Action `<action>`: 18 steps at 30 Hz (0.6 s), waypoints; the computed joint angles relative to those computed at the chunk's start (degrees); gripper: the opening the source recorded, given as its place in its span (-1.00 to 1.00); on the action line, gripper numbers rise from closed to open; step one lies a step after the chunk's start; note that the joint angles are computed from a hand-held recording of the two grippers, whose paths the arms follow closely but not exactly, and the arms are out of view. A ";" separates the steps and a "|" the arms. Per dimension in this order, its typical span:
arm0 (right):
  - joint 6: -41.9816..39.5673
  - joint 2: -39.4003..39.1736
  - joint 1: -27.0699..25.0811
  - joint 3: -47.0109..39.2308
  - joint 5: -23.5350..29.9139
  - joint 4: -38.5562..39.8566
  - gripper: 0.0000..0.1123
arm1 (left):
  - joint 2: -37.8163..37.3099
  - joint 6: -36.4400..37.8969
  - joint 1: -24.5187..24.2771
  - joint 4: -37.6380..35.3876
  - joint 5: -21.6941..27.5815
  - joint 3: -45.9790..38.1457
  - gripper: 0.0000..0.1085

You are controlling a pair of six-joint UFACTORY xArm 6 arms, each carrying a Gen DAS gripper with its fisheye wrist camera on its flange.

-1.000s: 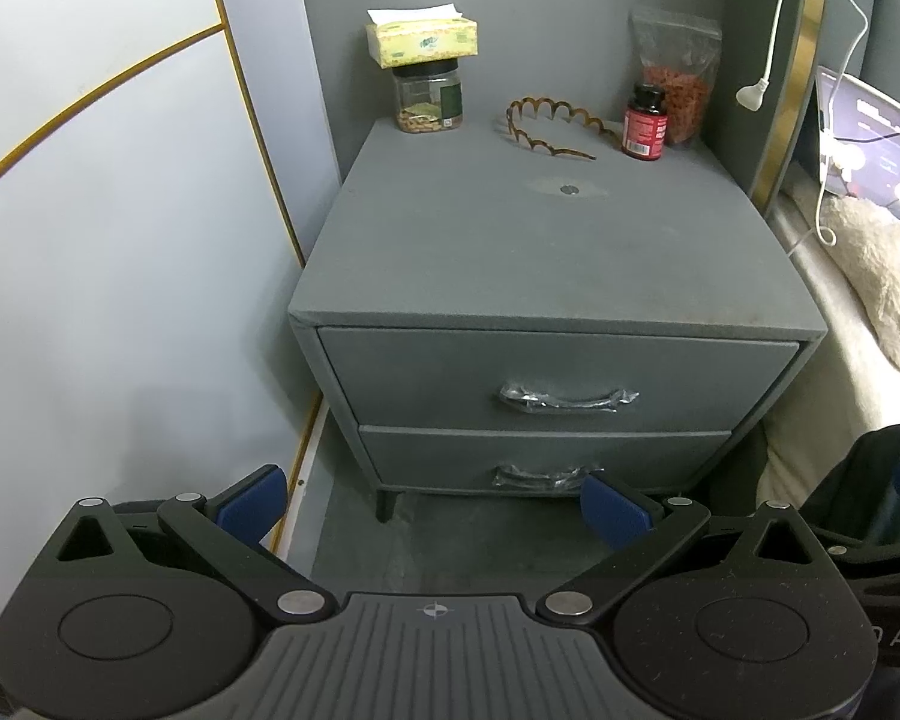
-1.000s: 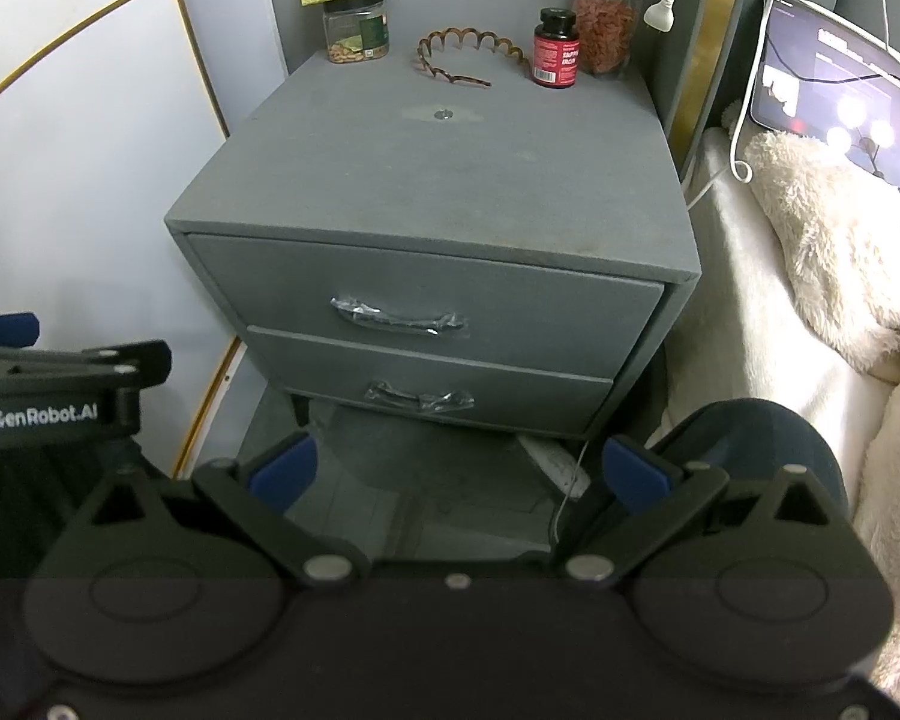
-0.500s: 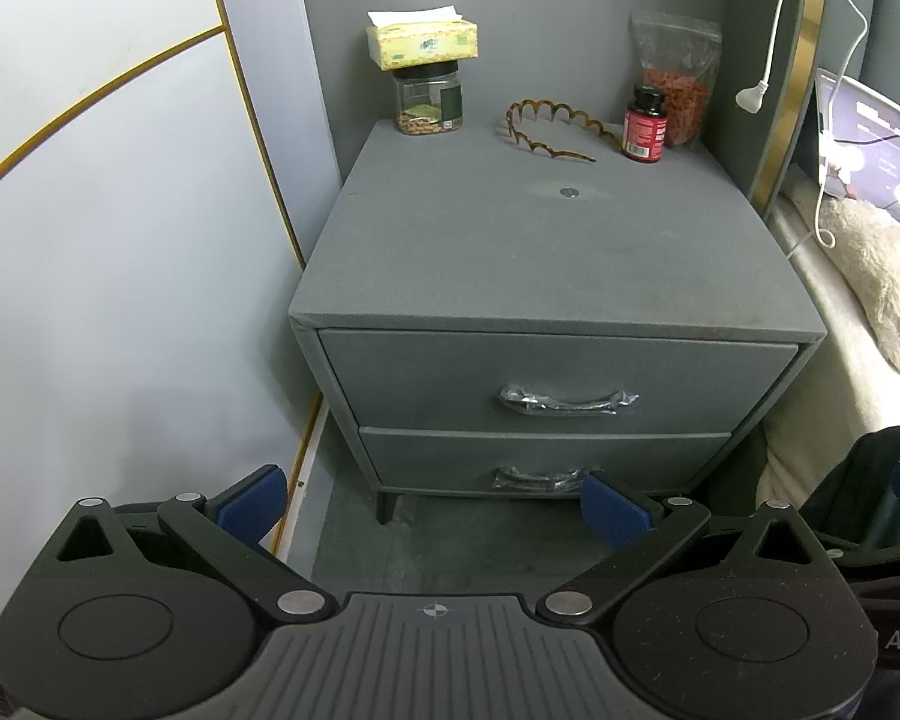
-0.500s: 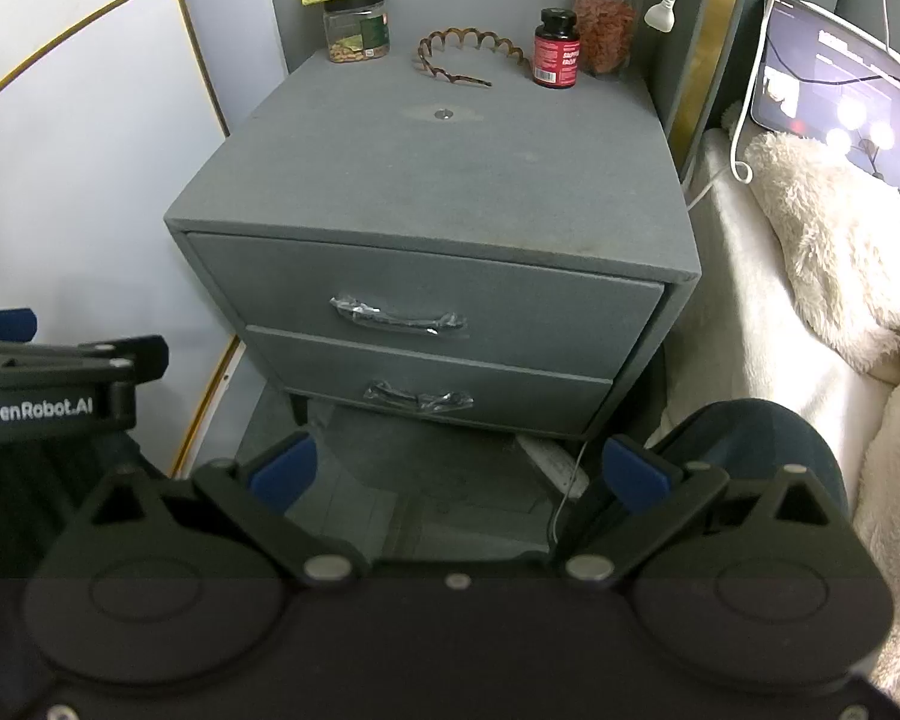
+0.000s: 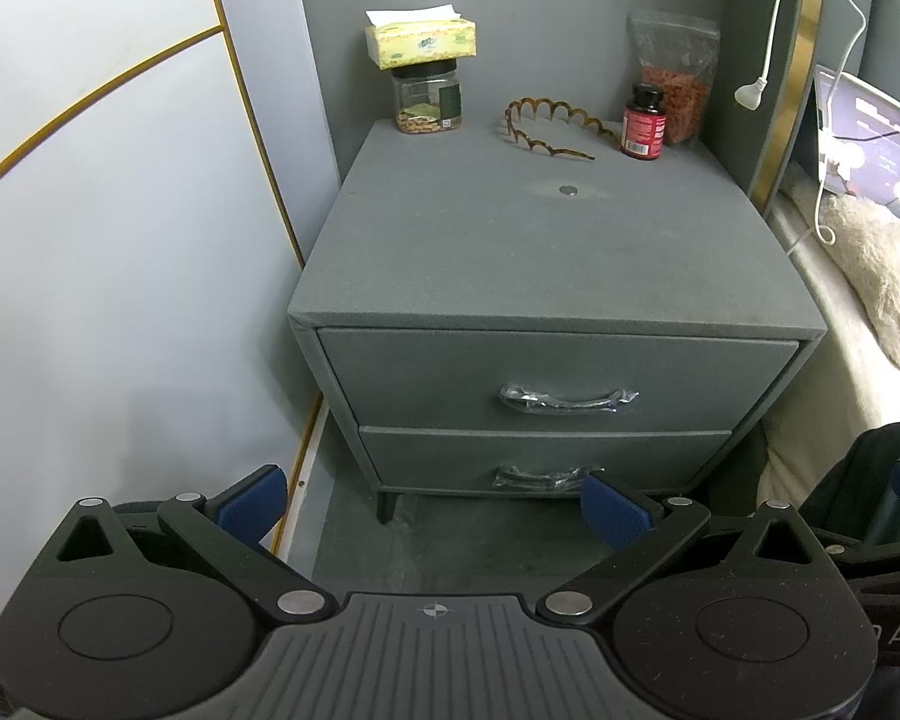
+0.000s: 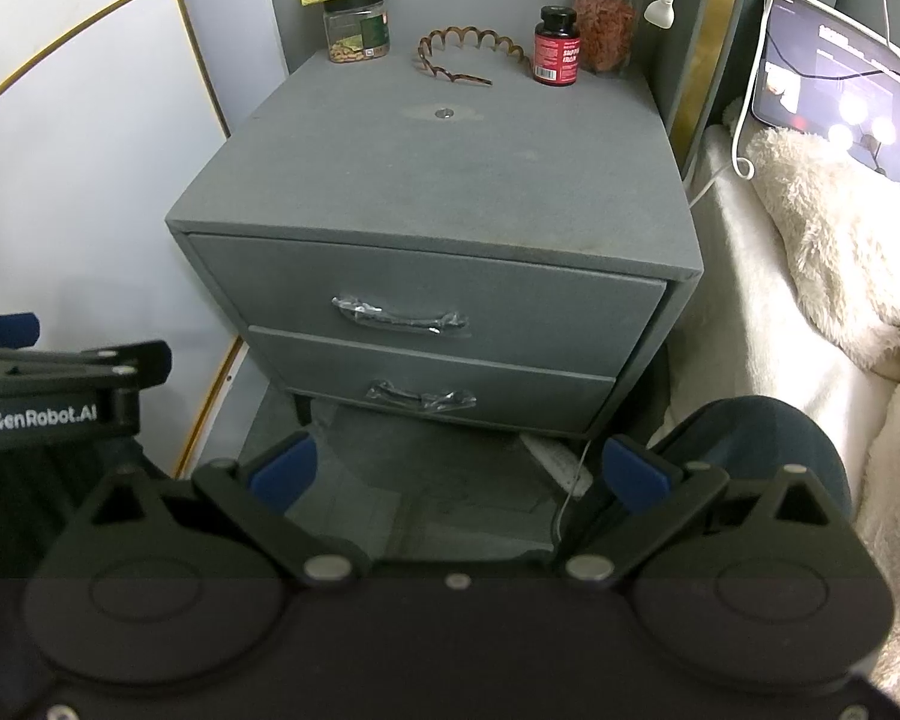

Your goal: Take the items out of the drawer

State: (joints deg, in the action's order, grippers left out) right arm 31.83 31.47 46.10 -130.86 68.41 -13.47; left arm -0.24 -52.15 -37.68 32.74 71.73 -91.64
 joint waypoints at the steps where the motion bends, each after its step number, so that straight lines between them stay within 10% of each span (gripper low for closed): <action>1: 0.00 -0.01 0.03 -0.03 0.01 -0.09 0.83 | -0.11 0.00 0.06 -0.01 -0.14 0.19 0.90; 18: -0.11 -1.30 -0.26 2.21 -1.54 -0.10 0.83 | -0.45 -0.09 0.31 0.09 -0.68 0.85 0.90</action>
